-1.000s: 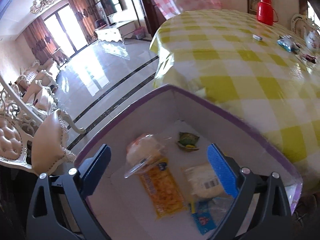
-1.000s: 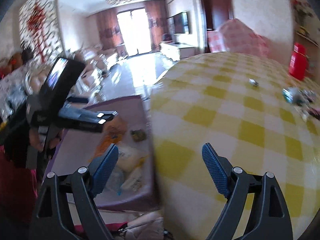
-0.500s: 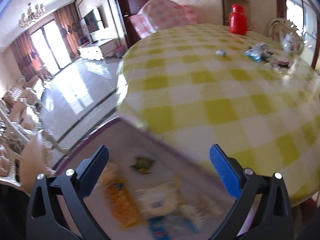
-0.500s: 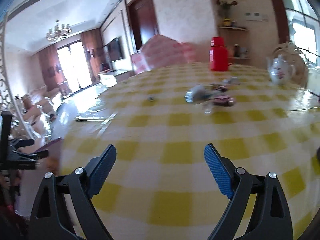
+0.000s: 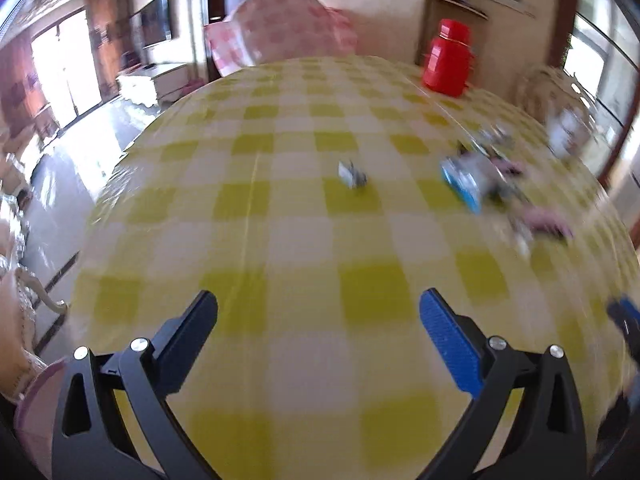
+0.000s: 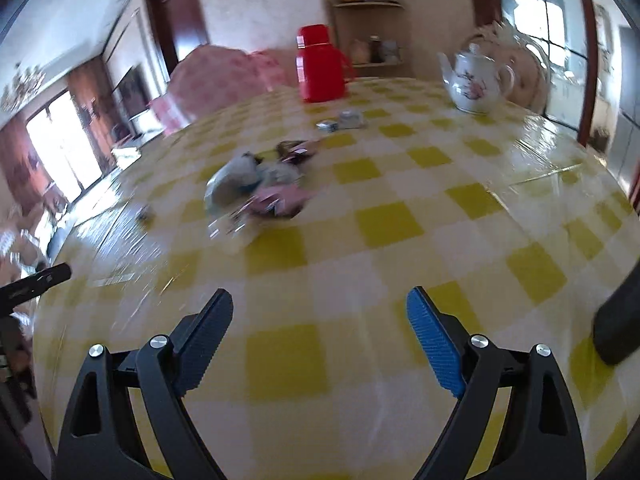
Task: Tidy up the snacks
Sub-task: 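Grasp the small blue-white milk carton with the left tool while the right tool grasps the white printed snack packet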
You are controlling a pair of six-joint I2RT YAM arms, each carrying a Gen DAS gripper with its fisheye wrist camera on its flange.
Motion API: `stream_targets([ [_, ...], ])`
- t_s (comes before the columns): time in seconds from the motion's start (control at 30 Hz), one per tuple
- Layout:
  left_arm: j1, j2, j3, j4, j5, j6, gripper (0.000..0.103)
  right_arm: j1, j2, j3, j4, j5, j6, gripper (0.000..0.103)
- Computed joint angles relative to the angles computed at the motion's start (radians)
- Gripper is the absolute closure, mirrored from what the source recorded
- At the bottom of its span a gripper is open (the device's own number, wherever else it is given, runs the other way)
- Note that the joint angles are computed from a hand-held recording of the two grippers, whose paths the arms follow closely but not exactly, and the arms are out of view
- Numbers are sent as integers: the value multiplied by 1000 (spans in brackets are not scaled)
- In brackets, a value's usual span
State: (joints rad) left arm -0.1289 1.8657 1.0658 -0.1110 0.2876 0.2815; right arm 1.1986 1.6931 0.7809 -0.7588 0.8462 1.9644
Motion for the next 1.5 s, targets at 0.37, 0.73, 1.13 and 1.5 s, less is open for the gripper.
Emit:
stream_targets([
  [0.37, -192, 419, 532, -62, -211, -278, 2, -108, -166, -241, 249, 90, -135, 37],
  [0.73, -249, 551, 711, -149, -364, -319, 72, -374, -244, -271, 348, 84, -435, 42],
  [1.13, -194, 538, 682, -111, -203, -388, 73, -1227, 15, -92, 1018, -486, -1097, 40],
  [1.5, -199, 539, 689, -118, -211, -389, 73, -1259, 545, 679, 503, -479, -1154, 30],
])
